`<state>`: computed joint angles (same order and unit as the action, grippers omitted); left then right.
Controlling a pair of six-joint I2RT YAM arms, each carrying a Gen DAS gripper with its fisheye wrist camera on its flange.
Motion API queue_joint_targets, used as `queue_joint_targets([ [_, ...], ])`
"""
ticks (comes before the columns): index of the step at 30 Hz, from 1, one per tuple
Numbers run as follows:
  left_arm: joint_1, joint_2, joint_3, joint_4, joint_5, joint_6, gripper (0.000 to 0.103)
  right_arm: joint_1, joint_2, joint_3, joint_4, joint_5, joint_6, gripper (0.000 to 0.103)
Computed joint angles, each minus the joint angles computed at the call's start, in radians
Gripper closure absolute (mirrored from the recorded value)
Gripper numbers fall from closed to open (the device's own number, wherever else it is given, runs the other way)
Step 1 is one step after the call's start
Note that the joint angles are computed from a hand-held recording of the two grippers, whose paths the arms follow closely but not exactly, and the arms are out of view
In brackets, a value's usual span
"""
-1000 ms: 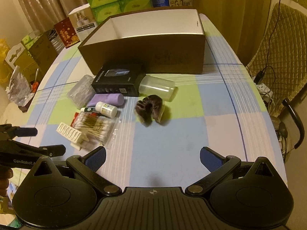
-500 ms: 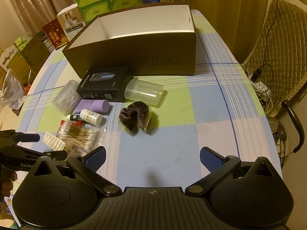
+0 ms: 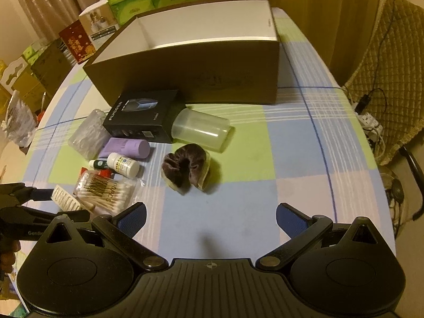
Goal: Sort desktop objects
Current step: 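Move the left gripper onto the white zigzag holder and grasp it, then grasp the dark brown scrunchie with the right gripper while the left lifts the white holder, then carry both items into the box and open the left gripper over the white holder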
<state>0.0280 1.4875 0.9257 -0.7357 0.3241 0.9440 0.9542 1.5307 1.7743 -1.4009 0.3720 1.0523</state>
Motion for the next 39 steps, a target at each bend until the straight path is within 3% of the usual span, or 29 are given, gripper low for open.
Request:
queue_joint_targets([
  [13, 0.087, -0.014, 0.048, 0.038, -0.019, -0.128, 0.021, -0.072, 0.002, -0.141, 0.286, -0.060, -0.239, 0.002],
  [17, 0.090, -0.032, 0.042, 0.053, -0.027, -0.163, 0.021, -0.104, 0.015, -0.182, 0.349, -0.079, -0.300, 0.027],
  [27, 0.071, -0.090, -0.001, 0.076, -0.053, -0.253, 0.021, -0.147, 0.023, -0.259, 0.427, -0.107, -0.383, 0.041],
  [30, 0.063, -0.105, -0.008, 0.083, -0.055, -0.273, 0.021, -0.150, 0.023, -0.277, 0.441, -0.114, -0.414, 0.058],
  [32, 0.058, -0.111, -0.007, 0.084, -0.054, -0.279, 0.021, -0.155, 0.023, -0.284, 0.440, -0.130, -0.431, 0.075],
  [34, 0.052, -0.112, -0.002, 0.082, -0.053, -0.281, 0.021, -0.154, 0.011, -0.294, 0.440, -0.132, -0.443, 0.084],
  [39, 0.033, -0.105, 0.032, 0.062, -0.033, -0.274, 0.021, -0.155, -0.044, -0.298, 0.425, -0.138, -0.434, 0.088],
])
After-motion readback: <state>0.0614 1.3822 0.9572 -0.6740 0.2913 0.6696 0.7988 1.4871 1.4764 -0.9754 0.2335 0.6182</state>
